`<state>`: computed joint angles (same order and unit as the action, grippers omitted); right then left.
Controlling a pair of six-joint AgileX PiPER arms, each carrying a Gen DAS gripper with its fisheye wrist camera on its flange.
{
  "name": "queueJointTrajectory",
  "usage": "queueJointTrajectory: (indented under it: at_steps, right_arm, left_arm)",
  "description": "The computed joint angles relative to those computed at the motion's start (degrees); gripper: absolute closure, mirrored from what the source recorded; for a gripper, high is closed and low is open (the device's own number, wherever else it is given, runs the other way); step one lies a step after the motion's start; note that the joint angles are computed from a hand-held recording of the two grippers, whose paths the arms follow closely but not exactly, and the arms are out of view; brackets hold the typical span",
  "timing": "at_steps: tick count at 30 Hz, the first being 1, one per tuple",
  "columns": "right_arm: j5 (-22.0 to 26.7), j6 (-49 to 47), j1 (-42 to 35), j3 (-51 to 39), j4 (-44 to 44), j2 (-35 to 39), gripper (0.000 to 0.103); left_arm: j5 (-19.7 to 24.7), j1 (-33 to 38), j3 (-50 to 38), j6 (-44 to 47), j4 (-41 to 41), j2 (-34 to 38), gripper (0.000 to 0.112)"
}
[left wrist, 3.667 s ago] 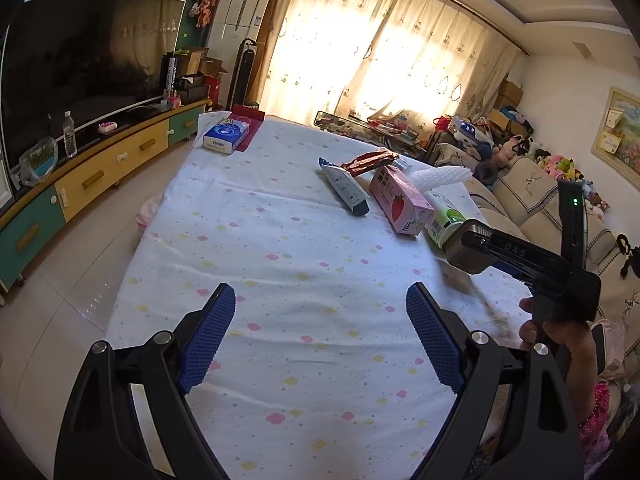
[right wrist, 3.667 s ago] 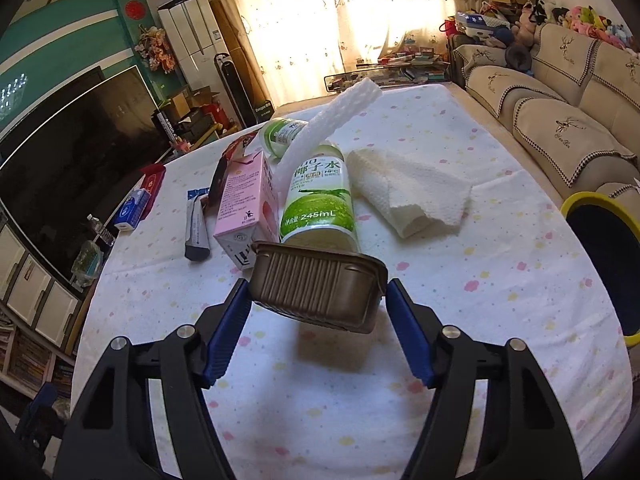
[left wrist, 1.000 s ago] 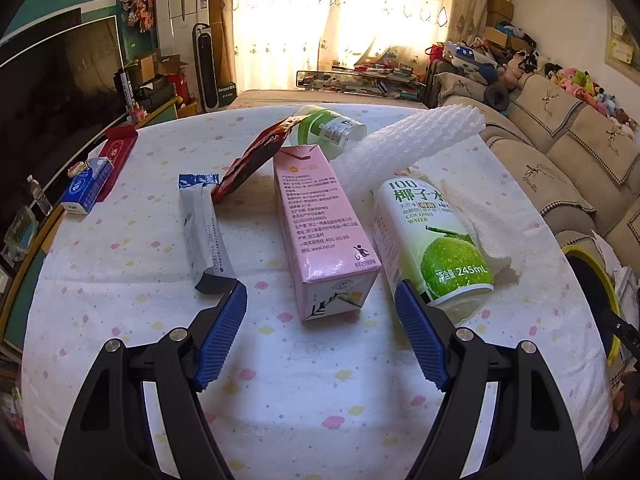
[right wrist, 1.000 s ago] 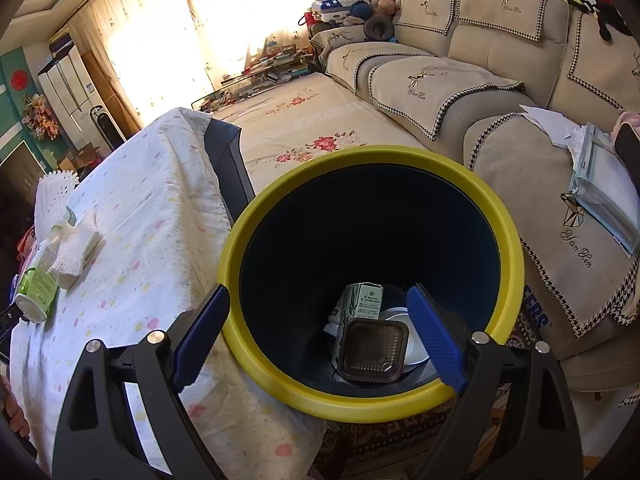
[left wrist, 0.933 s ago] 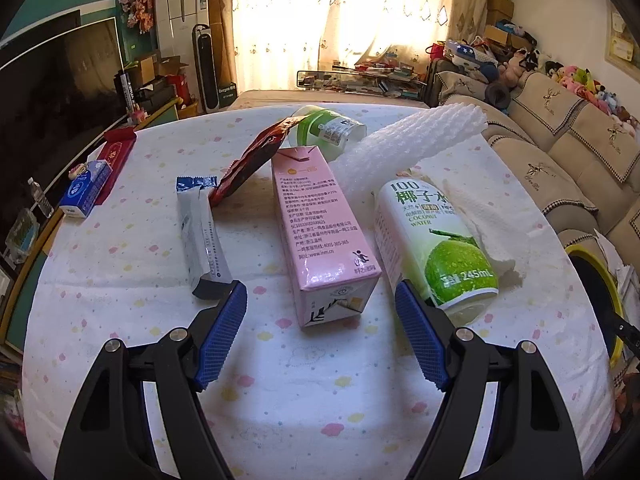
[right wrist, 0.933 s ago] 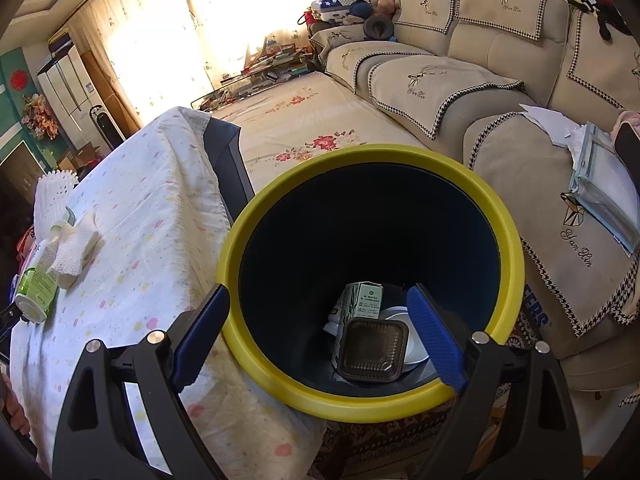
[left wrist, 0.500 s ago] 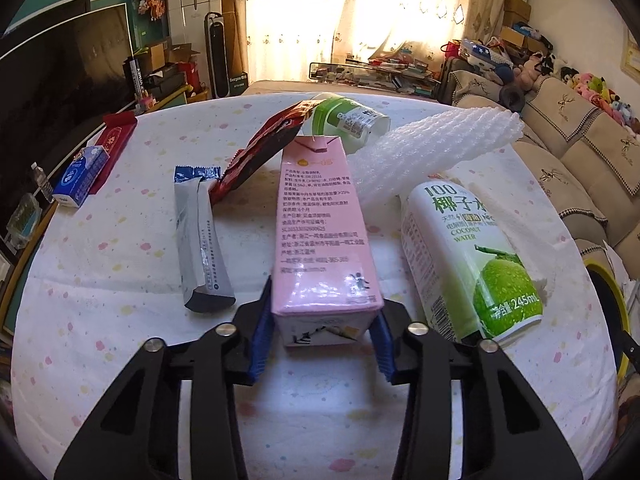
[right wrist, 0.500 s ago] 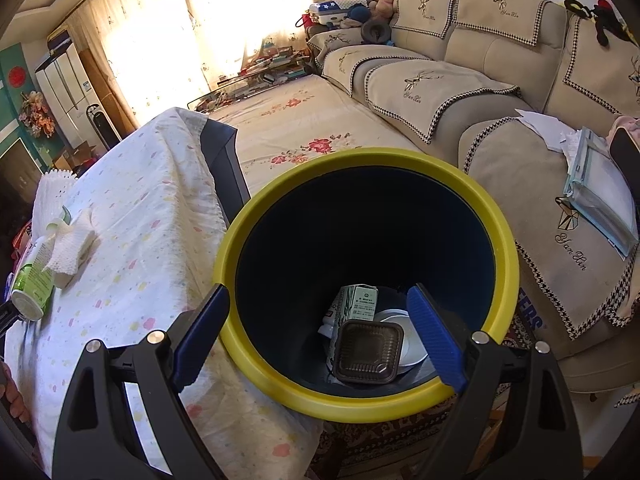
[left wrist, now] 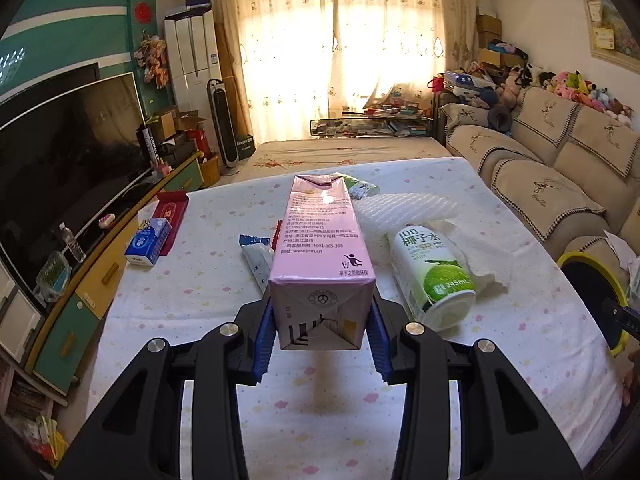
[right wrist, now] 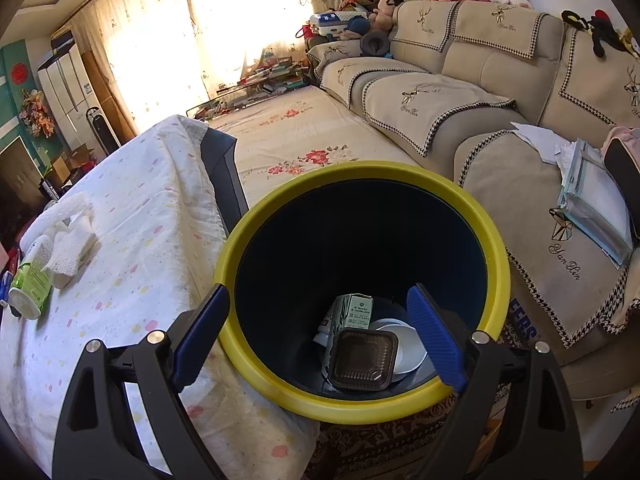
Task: Collect trash
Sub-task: 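Carry the pink carton with the left tool into the bin, release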
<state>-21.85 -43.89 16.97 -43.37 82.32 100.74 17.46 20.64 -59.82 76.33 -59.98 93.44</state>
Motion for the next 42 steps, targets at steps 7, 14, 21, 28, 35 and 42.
queueJointTrajectory:
  at_steps: [7,14,21,28,35,42]
  right_arm:
    - [-1.56,5.57,1.08,4.09,-4.95,-4.51,0.018]
    - [-9.46,0.06,5.54,11.27,0.73,-15.49,0.018]
    - [-20.29,-3.85,8.18,21.07,8.18,-28.39,0.015]
    - [-12.12,-1.29,-5.25,28.97,2.78,-35.81,0.015]
    - [-3.4,13.52,-19.51,32.18,-17.51,-33.87,0.015]
    - [-1.41,26.09,-25.28,32.15,-32.48,-28.96,0.015]
  left_arm:
    - [17.11,8.0,7.0,2.44,0.65,-14.95,0.072]
    - [28.22,5.18,12.1,-0.84,3.06,-25.74,0.072]
    - [19.34,-20.5,13.78,-15.82,11.6,-26.86,0.072]
    - [8.39,-43.21,6.52,-33.68,23.74,-14.2,0.072]
    - [5.95,-51.26,-6.45,-46.16,34.08,3.15,0.072]
    - [6.41,-52.78,-15.84,-51.91,38.51,13.2,0.061]
